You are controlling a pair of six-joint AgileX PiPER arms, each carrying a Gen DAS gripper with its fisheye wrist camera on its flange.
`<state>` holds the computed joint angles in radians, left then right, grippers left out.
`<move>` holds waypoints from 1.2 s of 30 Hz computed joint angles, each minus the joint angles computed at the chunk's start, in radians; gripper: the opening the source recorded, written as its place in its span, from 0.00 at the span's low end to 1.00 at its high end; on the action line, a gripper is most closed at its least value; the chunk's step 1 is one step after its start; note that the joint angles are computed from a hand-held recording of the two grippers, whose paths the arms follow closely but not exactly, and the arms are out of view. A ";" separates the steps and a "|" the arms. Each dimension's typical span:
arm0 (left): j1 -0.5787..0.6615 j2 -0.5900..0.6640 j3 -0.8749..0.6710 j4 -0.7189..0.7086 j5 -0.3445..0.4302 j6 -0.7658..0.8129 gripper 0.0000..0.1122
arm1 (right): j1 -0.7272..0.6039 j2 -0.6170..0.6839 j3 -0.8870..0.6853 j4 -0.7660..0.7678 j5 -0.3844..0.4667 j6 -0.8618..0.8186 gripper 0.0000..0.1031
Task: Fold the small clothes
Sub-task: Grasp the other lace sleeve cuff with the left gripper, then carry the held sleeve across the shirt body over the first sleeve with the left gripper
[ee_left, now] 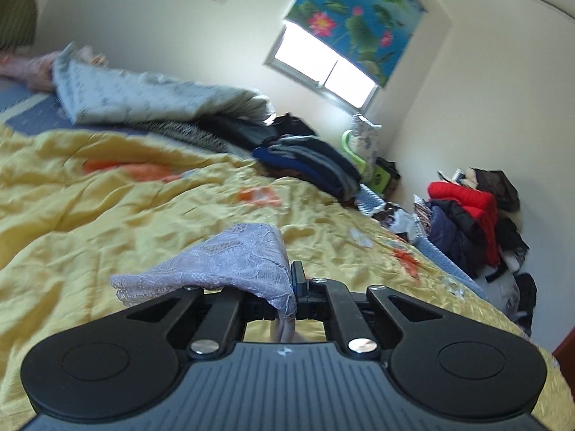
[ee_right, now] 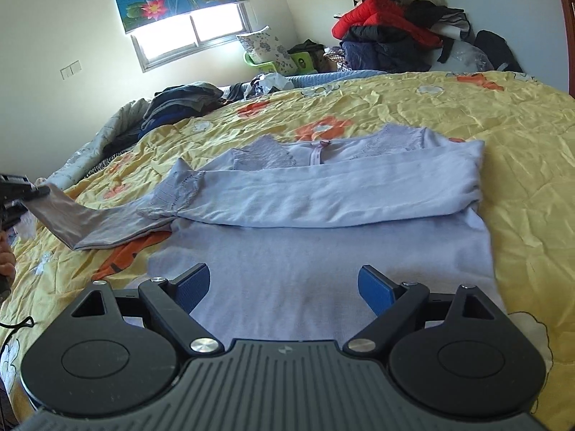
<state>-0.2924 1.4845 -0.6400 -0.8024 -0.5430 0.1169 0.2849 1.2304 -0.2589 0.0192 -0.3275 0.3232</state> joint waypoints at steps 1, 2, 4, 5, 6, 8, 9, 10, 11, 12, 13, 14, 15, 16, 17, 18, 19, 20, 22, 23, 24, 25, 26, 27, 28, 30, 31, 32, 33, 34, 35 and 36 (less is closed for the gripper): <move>-0.036 -0.002 -0.008 -0.042 -0.021 0.055 0.06 | -0.012 0.003 0.006 -0.032 -0.005 0.028 0.86; -0.068 -0.001 -0.017 -0.070 -0.042 0.098 0.06 | -0.022 0.006 0.012 -0.058 -0.012 0.053 0.86; -0.130 0.001 -0.037 -0.122 -0.075 0.181 0.06 | -0.037 0.006 0.025 -0.089 -0.025 0.077 0.86; -0.158 0.004 -0.047 -0.146 -0.089 0.219 0.06 | -0.044 0.004 0.031 -0.094 -0.029 0.078 0.86; -0.184 0.009 -0.058 -0.166 -0.103 0.250 0.06 | -0.050 -0.002 0.039 -0.095 -0.033 0.074 0.86; -0.230 0.023 -0.084 -0.201 -0.122 0.302 0.06 | -0.062 -0.011 0.050 -0.107 -0.039 0.079 0.86; -0.248 0.034 -0.098 -0.214 -0.126 0.320 0.06 | -0.075 -0.013 0.055 -0.128 -0.043 0.093 0.86; -0.261 0.042 -0.113 -0.228 -0.125 0.336 0.06 | -0.091 -0.018 0.061 -0.156 -0.047 0.113 0.86; -0.273 0.051 -0.126 -0.243 -0.125 0.352 0.06 | -0.105 -0.020 0.065 -0.178 -0.051 0.129 0.86; -0.284 0.060 -0.140 -0.257 -0.126 0.368 0.06 | -0.116 -0.023 0.070 -0.196 -0.054 0.142 0.86; -0.297 0.073 -0.151 -0.266 -0.132 0.380 0.06 | -0.127 -0.026 0.074 -0.215 -0.057 0.155 0.86; -0.312 0.083 -0.165 -0.282 -0.140 0.403 0.06 | -0.135 -0.028 0.076 -0.229 -0.059 0.163 0.86; -0.330 0.097 -0.179 -0.299 -0.153 0.433 0.06 | -0.141 -0.028 0.079 -0.238 -0.061 0.163 0.86; -0.348 0.115 -0.200 -0.320 -0.165 0.472 0.06 | -0.142 -0.029 0.083 -0.231 -0.064 0.148 0.86; -0.365 0.128 -0.219 -0.344 -0.173 0.512 0.06 | -0.140 -0.029 0.085 -0.220 -0.066 0.132 0.86; -0.379 0.140 -0.237 -0.358 -0.173 0.542 0.06 | -0.141 -0.027 0.088 -0.216 -0.071 0.121 0.86; -0.392 0.151 -0.259 -0.377 -0.167 0.575 0.06 | -0.143 -0.025 0.091 -0.220 -0.077 0.120 0.86; -0.404 0.161 -0.279 -0.397 -0.160 0.608 0.06 | -0.151 -0.026 0.095 -0.235 -0.084 0.129 0.86; -0.428 0.192 -0.332 -0.443 -0.144 0.682 0.06 | -0.148 -0.025 0.102 -0.223 -0.095 0.118 0.87; -0.438 0.205 -0.355 -0.463 -0.136 0.715 0.06 | -0.143 -0.022 0.105 -0.208 -0.100 0.105 0.87; -0.452 0.223 -0.380 -0.486 -0.133 0.749 0.06 | -0.137 -0.018 0.110 -0.188 -0.111 0.085 0.87; -0.465 0.239 -0.403 -0.510 -0.135 0.779 0.06 | -0.122 -0.017 0.116 -0.153 -0.118 0.056 0.88; -0.478 0.258 -0.423 -0.527 -0.135 0.801 0.06 | -0.121 -0.015 0.118 -0.153 -0.124 0.055 0.88; -0.488 0.274 -0.442 -0.544 -0.129 0.823 0.06 | -0.129 -0.012 0.119 -0.171 -0.131 0.069 0.89; -0.495 0.286 -0.457 -0.560 -0.122 0.842 0.06 | -0.143 -0.010 0.121 -0.206 -0.139 0.097 0.89; -0.513 0.311 -0.488 -0.595 -0.114 0.885 0.06 | -0.173 -0.004 0.123 -0.276 -0.153 0.155 0.89; -0.522 0.325 -0.505 -0.610 -0.110 0.907 0.06 | -0.185 -0.003 0.125 -0.302 -0.161 0.177 0.90; -0.530 0.335 -0.516 -0.620 -0.109 0.922 0.06 | -0.190 -0.002 0.126 -0.315 -0.166 0.188 0.90; -0.537 0.347 -0.531 -0.634 -0.107 0.943 0.06 | -0.193 0.000 0.125 -0.325 -0.168 0.197 0.90; -0.543 0.357 -0.544 -0.647 -0.105 0.962 0.06 | -0.193 0.000 0.126 -0.326 -0.169 0.198 0.90; -0.547 0.366 -0.557 -0.660 -0.101 0.980 0.06 | -0.190 0.000 0.126 -0.322 -0.167 0.195 0.91; -0.551 0.375 -0.570 -0.672 -0.099 0.999 0.06 | -0.185 0.000 0.125 -0.313 -0.164 0.187 0.91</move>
<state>-0.8438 1.8595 -1.2097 -1.4749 -0.6417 1.1154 0.0997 1.2300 -0.1336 -0.2941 -0.4912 0.5107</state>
